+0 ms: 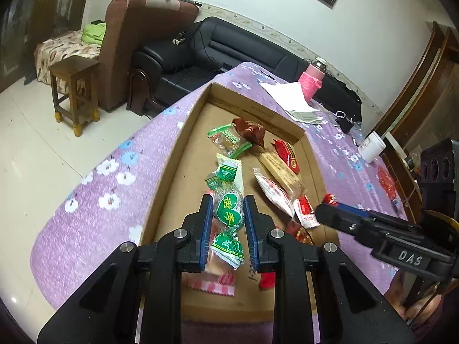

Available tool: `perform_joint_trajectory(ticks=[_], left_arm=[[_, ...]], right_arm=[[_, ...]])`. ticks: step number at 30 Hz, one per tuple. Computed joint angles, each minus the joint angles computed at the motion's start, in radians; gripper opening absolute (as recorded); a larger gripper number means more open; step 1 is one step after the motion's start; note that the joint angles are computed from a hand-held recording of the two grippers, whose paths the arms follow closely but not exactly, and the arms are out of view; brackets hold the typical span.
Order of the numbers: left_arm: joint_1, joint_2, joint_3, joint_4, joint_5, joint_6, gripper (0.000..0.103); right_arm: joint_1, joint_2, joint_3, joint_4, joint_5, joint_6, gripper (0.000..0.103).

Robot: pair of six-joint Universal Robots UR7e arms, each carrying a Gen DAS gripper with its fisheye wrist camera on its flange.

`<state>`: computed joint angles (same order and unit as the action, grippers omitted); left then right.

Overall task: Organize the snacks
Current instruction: 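Carry both candies into the cardboard box and open both tools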

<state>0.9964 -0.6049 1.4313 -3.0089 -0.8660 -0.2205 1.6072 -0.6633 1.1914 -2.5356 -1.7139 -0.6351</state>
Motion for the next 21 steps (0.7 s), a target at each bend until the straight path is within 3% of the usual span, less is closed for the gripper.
perform_joint_trajectory(ticks=[13, 21], left_arm=[[0.026, 0.066, -0.145, 0.116, 0.022, 0.032, 0.021], [0.027, 0.071, -0.157, 0.133, 0.025, 0.012, 0.021]], right_arm=[[0.008, 0.094, -0.104, 0.045, -0.033, 0.032, 0.027], [0.001, 0.116, -0.144, 0.072, -0.026, 0.044, 0.027]])
